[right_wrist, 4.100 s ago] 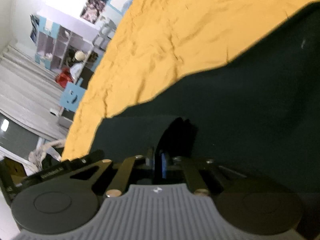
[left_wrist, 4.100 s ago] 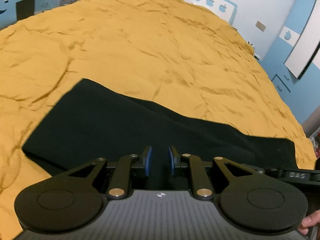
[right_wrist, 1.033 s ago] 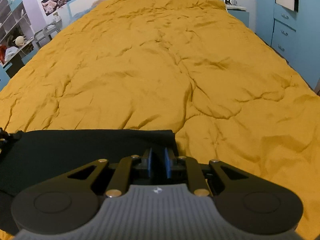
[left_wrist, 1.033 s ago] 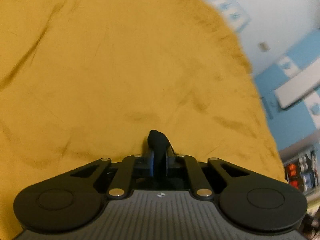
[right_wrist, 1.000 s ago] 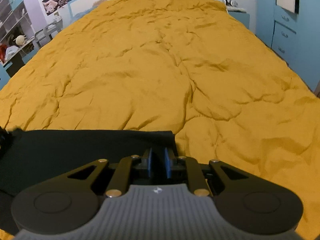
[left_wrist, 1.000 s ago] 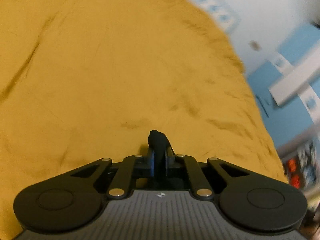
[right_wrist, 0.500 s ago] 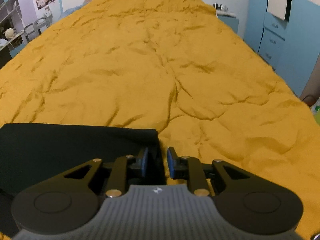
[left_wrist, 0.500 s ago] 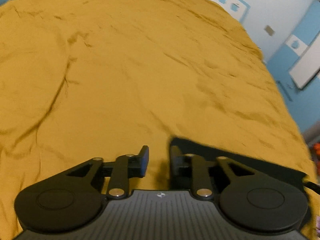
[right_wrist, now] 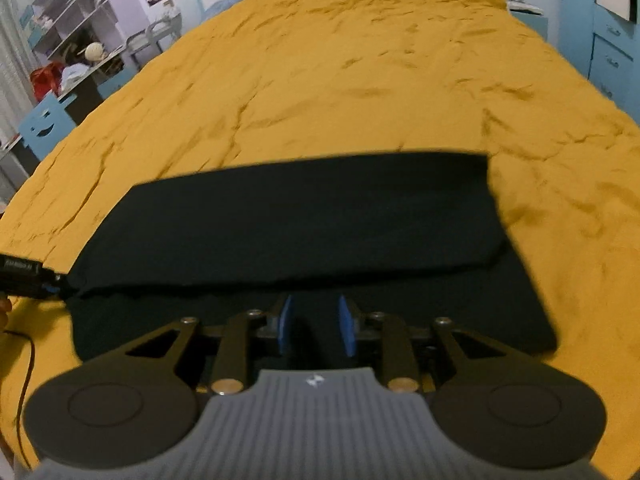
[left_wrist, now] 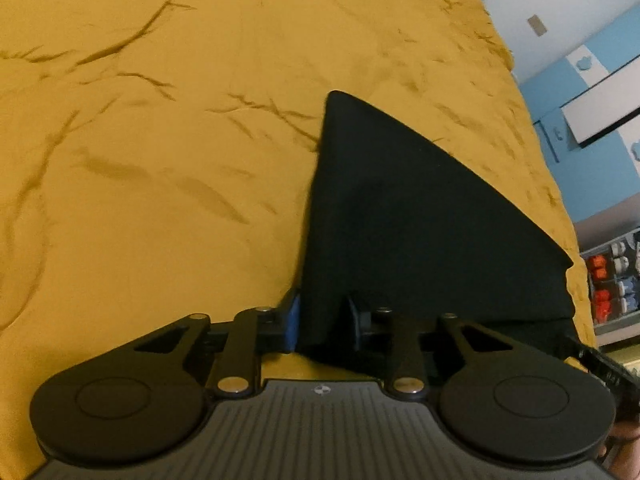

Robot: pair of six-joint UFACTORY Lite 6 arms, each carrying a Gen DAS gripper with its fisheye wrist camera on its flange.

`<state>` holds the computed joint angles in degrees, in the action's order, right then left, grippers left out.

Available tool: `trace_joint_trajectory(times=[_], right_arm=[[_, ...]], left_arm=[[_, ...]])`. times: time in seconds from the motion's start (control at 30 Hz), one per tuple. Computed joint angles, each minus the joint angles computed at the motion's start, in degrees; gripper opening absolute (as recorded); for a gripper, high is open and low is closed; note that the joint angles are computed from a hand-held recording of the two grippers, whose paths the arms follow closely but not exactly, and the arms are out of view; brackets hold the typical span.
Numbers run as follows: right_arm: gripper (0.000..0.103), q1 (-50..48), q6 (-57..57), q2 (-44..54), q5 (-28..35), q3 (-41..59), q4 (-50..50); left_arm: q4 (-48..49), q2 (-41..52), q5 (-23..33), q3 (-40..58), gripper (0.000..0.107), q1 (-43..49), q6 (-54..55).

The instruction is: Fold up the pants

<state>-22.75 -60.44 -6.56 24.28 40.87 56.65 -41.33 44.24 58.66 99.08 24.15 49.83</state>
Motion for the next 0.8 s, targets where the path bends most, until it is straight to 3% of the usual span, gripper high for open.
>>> trace_joint_trajectory(times=[0.23, 0.37, 0.43, 0.6, 0.8], right_arm=[[0.024, 6.37, 9.46, -10.85, -1.4, -7.53, -7.41], [0.026, 4.32, 9.45, -12.89, -0.26, -8.55, -7.35], [0.03, 3.59, 8.67, -12.01, -0.33, -7.48, -6.7], [0.035, 2.37, 6.31, -9.79, -0.45, -5.25, -3.96], [0.035, 3.05, 1.83, -4.64, -1.78, -1.19, 0.95]], left_arm=[[7.84, -8.83, -3.43, -6.04, 0.032, -1.7, -1.05], [4.41, -15.39, -7.71, -12.15, 0.06, -0.77, 4.24], [0.24, -15.63, -9.36, -12.39, 0.065, -0.43, 5.37], [-7.49, -7.24, -9.89, -5.38, 0.076, -1.76, 2.58], [-11.37, 8.39, -4.24, 8.93, 0.075, -2.17, -5.84]])
